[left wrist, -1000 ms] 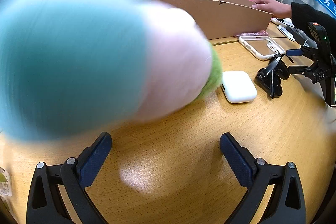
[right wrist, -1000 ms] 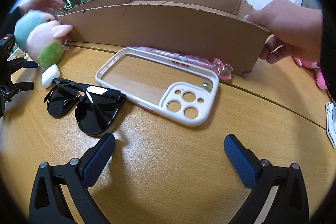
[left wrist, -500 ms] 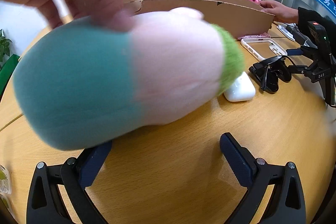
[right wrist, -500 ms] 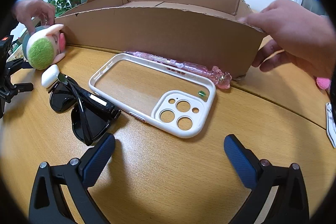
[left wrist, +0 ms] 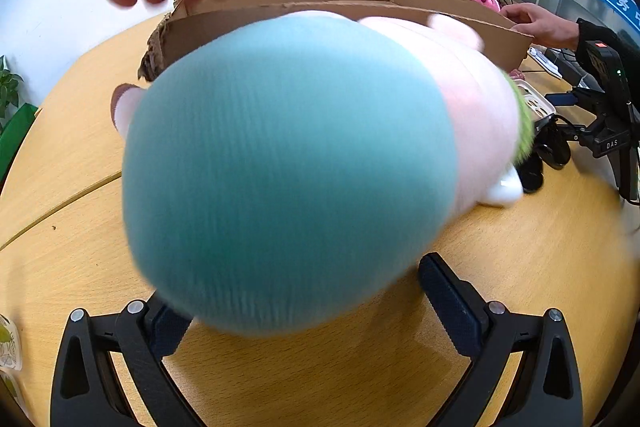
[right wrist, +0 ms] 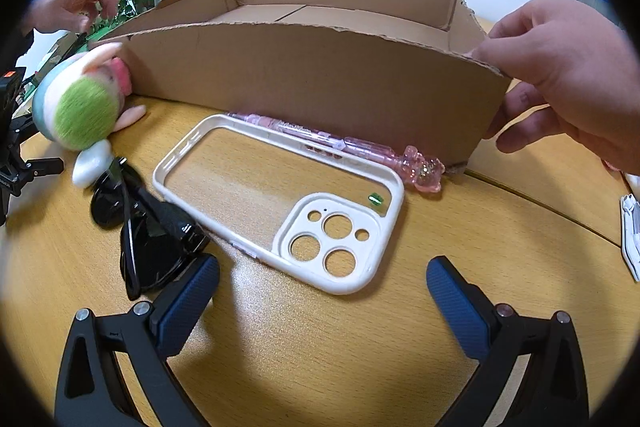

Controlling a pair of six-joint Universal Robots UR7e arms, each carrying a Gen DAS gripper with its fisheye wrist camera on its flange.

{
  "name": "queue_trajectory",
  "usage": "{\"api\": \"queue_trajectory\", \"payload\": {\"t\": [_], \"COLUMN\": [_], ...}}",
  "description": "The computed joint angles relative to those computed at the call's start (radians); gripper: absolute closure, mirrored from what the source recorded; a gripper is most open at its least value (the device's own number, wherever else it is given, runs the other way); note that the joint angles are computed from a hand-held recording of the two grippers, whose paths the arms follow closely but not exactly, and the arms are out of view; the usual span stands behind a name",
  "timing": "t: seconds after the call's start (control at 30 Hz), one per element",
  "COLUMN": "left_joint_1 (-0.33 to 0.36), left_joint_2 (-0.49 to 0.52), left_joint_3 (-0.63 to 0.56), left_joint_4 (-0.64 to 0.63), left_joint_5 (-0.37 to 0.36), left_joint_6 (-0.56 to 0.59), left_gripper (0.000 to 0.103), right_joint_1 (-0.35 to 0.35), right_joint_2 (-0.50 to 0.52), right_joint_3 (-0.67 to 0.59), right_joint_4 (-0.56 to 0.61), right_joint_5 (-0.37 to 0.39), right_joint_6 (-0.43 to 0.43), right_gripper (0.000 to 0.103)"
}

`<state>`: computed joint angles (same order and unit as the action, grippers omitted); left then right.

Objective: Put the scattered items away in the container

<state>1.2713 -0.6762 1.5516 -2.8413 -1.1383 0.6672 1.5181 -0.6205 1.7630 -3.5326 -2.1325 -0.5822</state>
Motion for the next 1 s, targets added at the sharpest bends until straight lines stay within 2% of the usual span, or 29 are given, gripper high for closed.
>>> {"api": "queue_trajectory", "payload": {"t": [0.83,1.0], "left_joint_1": [-0.001,-0.01], "left_joint_2": [0.0,0.004], "left_joint_3": [0.001,0.015], "left_joint_4": [-0.001,-0.041], "left_joint_5": [0.002,0.035], "left_joint_6": [0.0,-0.049], "left_gripper": [0.0,0.0], "right_joint_1": [0.003,0.003], "right_joint_2": [-0.011,-0.011], "right_joint_3": [0.018,0.018], "right_joint_4": [0.011,0.011], "right_joint_5": [0.02,0.02], "right_joint_6": [-0.023,-0.023], "right_gripper": [0.0,0.0]}}
